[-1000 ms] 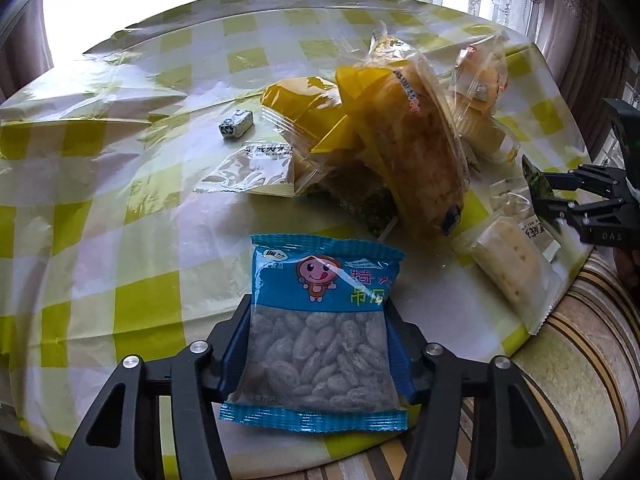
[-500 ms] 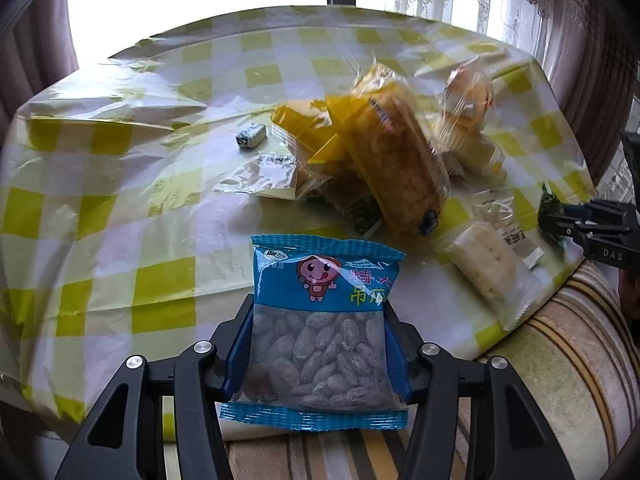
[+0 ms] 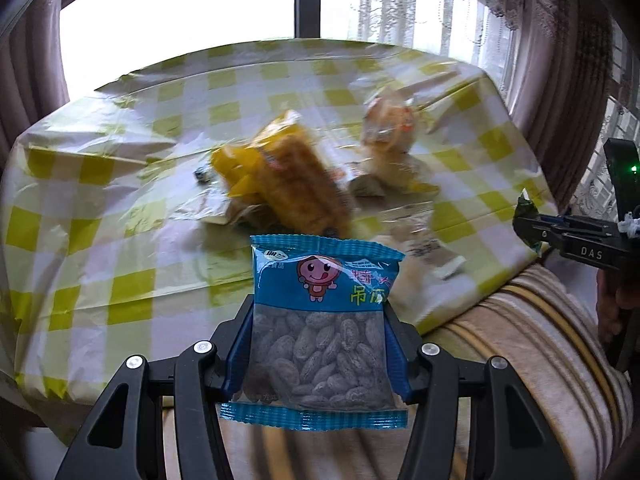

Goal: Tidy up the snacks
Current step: 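Carry both bags over the white box and open both tools to release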

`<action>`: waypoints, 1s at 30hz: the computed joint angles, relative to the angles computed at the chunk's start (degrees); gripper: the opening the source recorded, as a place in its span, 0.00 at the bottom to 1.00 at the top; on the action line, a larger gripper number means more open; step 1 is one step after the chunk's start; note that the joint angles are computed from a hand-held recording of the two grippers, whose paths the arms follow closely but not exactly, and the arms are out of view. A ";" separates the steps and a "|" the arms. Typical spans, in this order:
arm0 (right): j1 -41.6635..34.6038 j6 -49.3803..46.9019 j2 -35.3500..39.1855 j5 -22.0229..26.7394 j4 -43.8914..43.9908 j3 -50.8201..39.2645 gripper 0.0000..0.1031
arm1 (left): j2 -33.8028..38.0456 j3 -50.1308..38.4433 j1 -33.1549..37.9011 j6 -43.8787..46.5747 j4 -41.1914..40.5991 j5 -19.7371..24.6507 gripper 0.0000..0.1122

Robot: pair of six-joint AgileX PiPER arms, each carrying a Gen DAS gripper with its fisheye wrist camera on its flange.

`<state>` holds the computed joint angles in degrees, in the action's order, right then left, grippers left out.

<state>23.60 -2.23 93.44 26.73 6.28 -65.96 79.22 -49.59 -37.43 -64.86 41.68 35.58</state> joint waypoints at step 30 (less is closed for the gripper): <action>-38.49 -27.52 -21.96 4.00 24.06 23.91 0.35 | 38.98 -53.27 -15.93 36.73 -30.28 3.50 0.50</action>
<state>-14.89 -29.75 71.48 30.73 30.34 -42.05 118.20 -102.86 -53.36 -28.14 11.40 39.08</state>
